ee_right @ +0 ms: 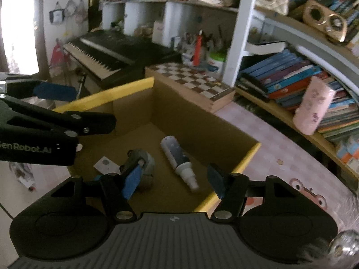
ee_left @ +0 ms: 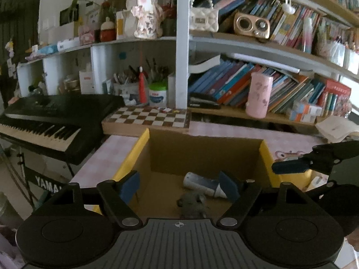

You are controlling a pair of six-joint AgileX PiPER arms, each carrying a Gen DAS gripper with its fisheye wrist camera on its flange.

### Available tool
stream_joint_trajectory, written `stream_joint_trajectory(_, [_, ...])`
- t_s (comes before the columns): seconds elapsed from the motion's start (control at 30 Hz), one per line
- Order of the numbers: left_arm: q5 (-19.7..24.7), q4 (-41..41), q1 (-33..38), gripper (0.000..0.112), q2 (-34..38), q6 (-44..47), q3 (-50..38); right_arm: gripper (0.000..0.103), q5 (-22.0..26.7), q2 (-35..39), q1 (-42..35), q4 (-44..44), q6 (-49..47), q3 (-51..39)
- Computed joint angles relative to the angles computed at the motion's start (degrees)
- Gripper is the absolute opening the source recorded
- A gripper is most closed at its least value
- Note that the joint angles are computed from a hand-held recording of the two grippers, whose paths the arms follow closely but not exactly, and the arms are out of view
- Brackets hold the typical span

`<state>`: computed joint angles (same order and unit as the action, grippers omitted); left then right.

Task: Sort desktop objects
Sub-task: 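Lower both grippers into the yellow box and open them to release the items, then withdraw both open grippers up and away from the yellow box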

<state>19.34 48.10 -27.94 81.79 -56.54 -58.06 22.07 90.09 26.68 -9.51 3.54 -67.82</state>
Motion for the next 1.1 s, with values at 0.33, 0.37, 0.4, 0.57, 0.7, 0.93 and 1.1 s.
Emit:
stream_joint_trajectory(0.33, [-2.34, -5.3, 0.29, 0.087, -7.62, 4.23, 6.61, 0.063, 2.2, -10.24, 6.53, -36.47, 43.75, 10.27])
stream_joint_trajectory(0.37, [-2.22, -5.57, 0.23, 0.087, -8.71, 4.53, 7.5, 0.063, 3.52, -11.39, 7.7, -39.98, 48.69, 11.48])
stream_joint_trajectory(0.4, [-2.17, -6.0, 0.28, 0.087, -9.7, 5.16, 8.28, 0.063, 5.06, -12.52, 8.96, -42.68, 52.72, 12.58])
stream_joint_trajectory(0.57, [-1.49, -9.93, 0.74, 0.087, -15.59, 9.57, 12.34, 0.063, 13.5, -17.72, 15.86, -50.49, 67.09, 17.42])
stream_joint_trajectory(0.7, [-0.04, -14.97, 0.96, 0.088, -19.99, 15.19, 14.8, 0.063, 21.35, -20.81, 23.06, -52.97, 75.24, 19.97])
stream_joint_trajectory(0.93, [2.91, -24.23, 0.89, 0.088, -27.23, 24.7, 18.24, 0.063, 35.5, -23.5, 37.81, -54.24, 87.52, 22.81])
stream_joint_trajectory(1.1, [5.58, -27.65, -0.64, 0.088, -31.4, 28.48, 20.25, 0.063, 41.62, -23.73, 46.06, -52.01, 94.09, 23.39])
